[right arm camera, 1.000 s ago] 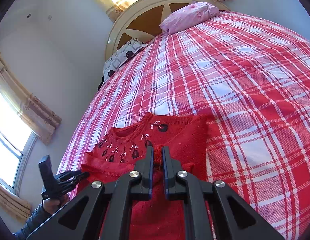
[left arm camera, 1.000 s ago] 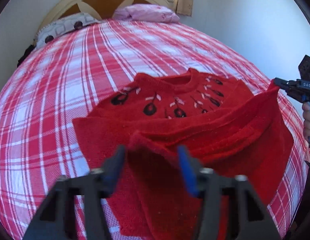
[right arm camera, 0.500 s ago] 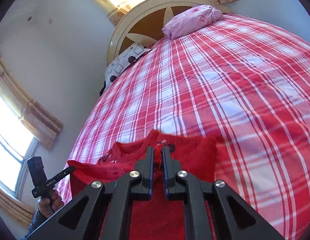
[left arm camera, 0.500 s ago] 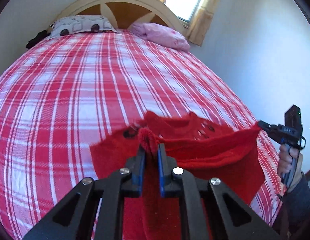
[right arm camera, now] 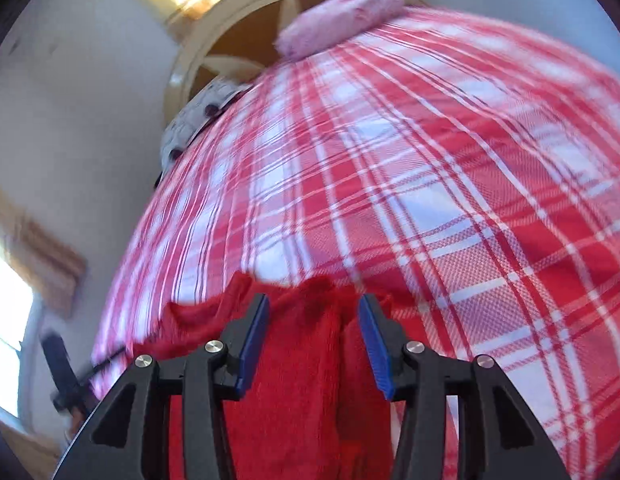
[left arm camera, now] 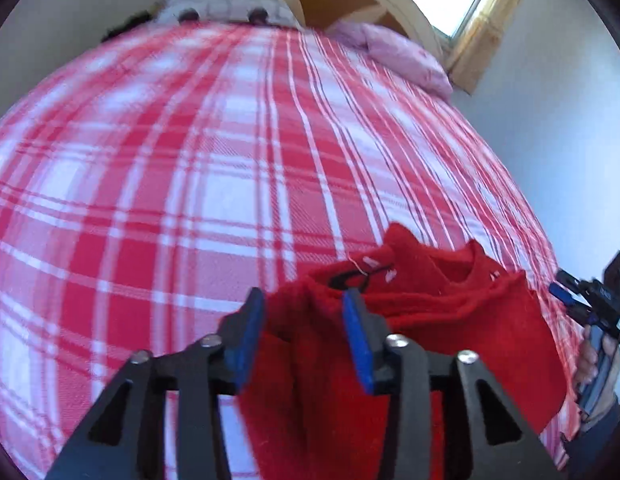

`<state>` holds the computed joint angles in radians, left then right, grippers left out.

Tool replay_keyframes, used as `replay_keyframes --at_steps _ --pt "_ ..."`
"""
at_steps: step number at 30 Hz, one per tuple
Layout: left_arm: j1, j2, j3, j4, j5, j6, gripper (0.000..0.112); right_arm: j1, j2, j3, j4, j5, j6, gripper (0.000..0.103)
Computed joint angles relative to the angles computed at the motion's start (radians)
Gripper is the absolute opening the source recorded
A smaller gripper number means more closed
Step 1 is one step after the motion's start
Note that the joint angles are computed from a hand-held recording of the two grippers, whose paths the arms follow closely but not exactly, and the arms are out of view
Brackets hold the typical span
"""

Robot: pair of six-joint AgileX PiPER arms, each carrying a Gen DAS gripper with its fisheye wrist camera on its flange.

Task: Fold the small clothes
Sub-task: 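Lift the hem with both grippers and fold it over toward the collar, then open both grippers to release the hem onto the sweater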

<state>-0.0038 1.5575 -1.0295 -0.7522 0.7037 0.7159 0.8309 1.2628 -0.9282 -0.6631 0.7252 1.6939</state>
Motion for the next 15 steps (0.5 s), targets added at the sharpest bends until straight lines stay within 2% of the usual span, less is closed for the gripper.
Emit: replay_keyframes --at_steps 2,5,6,7,8,10,12,15 --pt "0.020 -0.068 0.049 -0.019 -0.039 0.044 0.063 0.032 0.028 -0.043 0.069 -0.020 -0.127 0.048" --pt "0.036 -0.136 0.085 -0.052 -0.018 0.117 0.074 0.045 0.132 -0.144 0.181 0.005 -0.310 0.048" --pt "0.015 -0.152 0.101 -0.035 -0.033 0.111 0.078 0.050 0.162 -0.166 0.190 0.015 -0.334 0.048" --pt "-0.006 -0.162 0.112 -0.002 -0.046 0.092 0.078 0.060 0.202 -0.195 0.169 0.044 -0.329 0.048" --pt "-0.039 -0.160 0.113 0.058 -0.062 0.045 0.078 0.077 0.243 -0.231 0.119 0.112 -0.285 0.048" --pt "-0.079 -0.162 0.136 0.116 -0.099 0.014 0.078 0.081 0.264 -0.239 0.064 0.175 -0.197 0.048" --pt "-0.107 -0.185 0.170 0.193 -0.159 -0.028 0.078 0.064 0.235 -0.191 0.046 0.156 -0.140 0.048" --pt "-0.115 -0.177 0.181 0.249 -0.198 -0.048 0.078 0.055 0.238 -0.200 0.039 0.240 -0.175 0.047"
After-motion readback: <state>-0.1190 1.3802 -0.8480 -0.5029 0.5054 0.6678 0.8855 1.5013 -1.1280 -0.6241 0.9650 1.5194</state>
